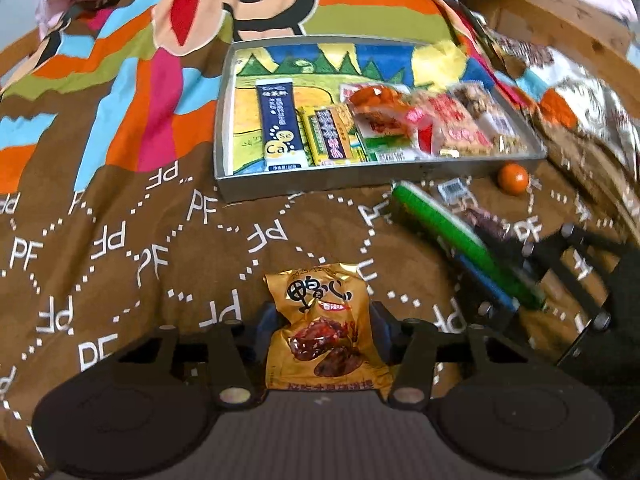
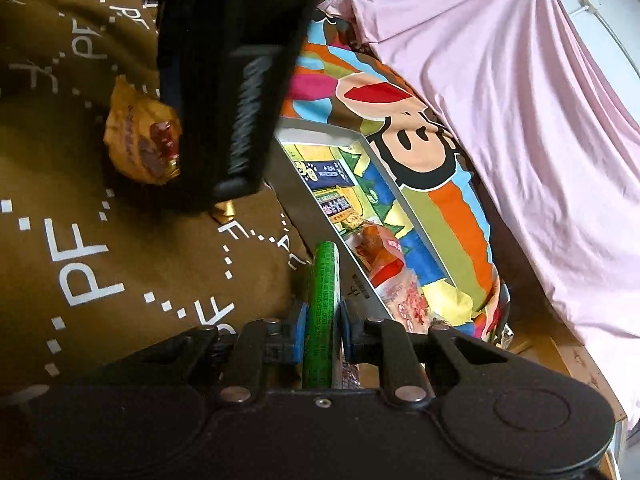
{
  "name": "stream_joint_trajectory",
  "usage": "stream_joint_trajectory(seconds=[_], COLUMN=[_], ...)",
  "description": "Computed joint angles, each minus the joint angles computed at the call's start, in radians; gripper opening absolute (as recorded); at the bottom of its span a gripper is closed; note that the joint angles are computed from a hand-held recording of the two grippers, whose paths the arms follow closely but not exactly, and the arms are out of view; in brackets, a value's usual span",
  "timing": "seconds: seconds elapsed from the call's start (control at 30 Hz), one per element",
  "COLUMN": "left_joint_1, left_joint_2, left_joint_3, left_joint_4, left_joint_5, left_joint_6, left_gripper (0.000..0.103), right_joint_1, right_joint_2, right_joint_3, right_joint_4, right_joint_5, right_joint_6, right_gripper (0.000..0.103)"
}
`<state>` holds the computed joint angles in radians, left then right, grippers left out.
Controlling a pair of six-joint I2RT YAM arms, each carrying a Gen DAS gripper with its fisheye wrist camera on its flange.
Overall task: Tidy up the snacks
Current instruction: 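Lift the gold packet and green stick snack off the blanket with both tools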
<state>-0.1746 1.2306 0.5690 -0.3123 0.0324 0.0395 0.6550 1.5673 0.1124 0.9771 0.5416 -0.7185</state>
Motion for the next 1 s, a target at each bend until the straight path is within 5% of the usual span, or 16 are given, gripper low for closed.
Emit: stream_joint_trajectory(seconds=[0.27, 0.43, 1.0], left_joint_1=[0.039, 0.041, 0.031], left_joint_2=[0.102, 0.134, -0.074], left_joint_3=[0.015, 0.026, -0.025], left_joint_4=[0.043, 0.059, 0.143], left_joint_5=[0.055, 0.057, 0.014], left_joint_6=[0.029, 0.049, 0.078], left_gripper=[0.064, 0.061, 0.053], right_joint_1=[0.003, 0.014, -0.003], right_joint_2=[0.022, 0.044, 0.101], right_joint_3=[0.0, -0.004, -0.035], right_joint_4=[0.028, 0.058, 0.325], right_joint_5=[-0.003, 0.004, 0.024], right_joint_6=[-0.006, -0.01, -0.055], right_gripper=[0.019, 0.019, 0.019])
